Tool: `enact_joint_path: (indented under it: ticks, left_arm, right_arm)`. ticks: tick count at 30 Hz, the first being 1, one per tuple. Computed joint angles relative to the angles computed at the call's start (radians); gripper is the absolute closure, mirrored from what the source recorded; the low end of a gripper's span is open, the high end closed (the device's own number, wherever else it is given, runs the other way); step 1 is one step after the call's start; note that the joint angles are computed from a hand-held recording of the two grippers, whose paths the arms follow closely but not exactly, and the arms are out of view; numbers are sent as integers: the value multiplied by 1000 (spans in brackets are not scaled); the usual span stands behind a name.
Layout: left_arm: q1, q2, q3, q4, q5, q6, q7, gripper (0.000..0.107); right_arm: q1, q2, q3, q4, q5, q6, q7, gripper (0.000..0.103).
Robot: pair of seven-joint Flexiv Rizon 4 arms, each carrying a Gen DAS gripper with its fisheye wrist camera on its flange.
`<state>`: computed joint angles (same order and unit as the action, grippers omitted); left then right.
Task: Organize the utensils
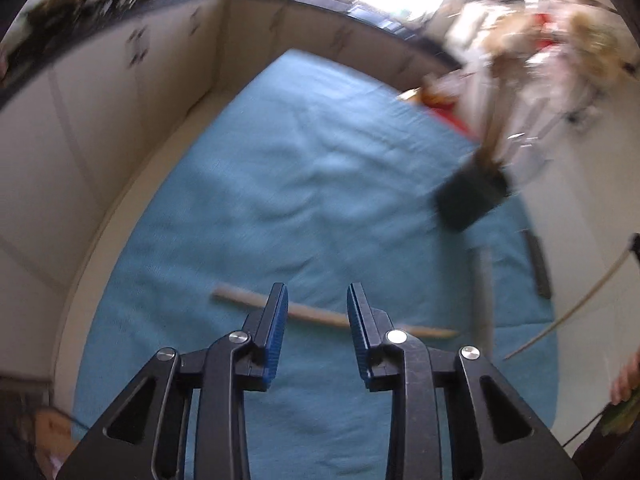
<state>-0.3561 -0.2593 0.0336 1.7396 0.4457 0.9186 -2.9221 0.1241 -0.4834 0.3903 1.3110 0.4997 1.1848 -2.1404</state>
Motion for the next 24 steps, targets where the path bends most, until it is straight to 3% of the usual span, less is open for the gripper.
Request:
enact_joint_path:
  ticks: [8, 12, 17, 19, 21, 23, 24]
  left_arm:
    - [53, -92, -3, -49, -142, -100, 99, 76]
    - [40, -140, 20, -129, -120, -157, 119, 75]
    - [50, -205, 27, -235, -141, -212, 187, 58]
    - [37, -246, 41, -312, -125, -286, 213, 58]
    - [21, -285, 54, -385, -99, -354, 240, 62]
    - [7, -312, 67, -438, -71, -399, 258, 88]
    - [10, -320, 66, -449, -71, -392, 271, 93]
  right_arm:
    - [-3, -15, 7, -14, 8, -4, -6, 96]
    - [-1, -18, 3, -18, 8, -7, -1, 96]
    - [0, -39, -6, -52, -1, -35, 24, 96]
    - [-1, -48, -9, -64, -4, -44, 29, 96]
    - [0, -55, -13, -72, -7, -46, 35, 96]
    - [-2, -64, -14, -83, -9, -50, 37, 95]
    - [-3, -69, -14, -88, -9, -52, 40, 95]
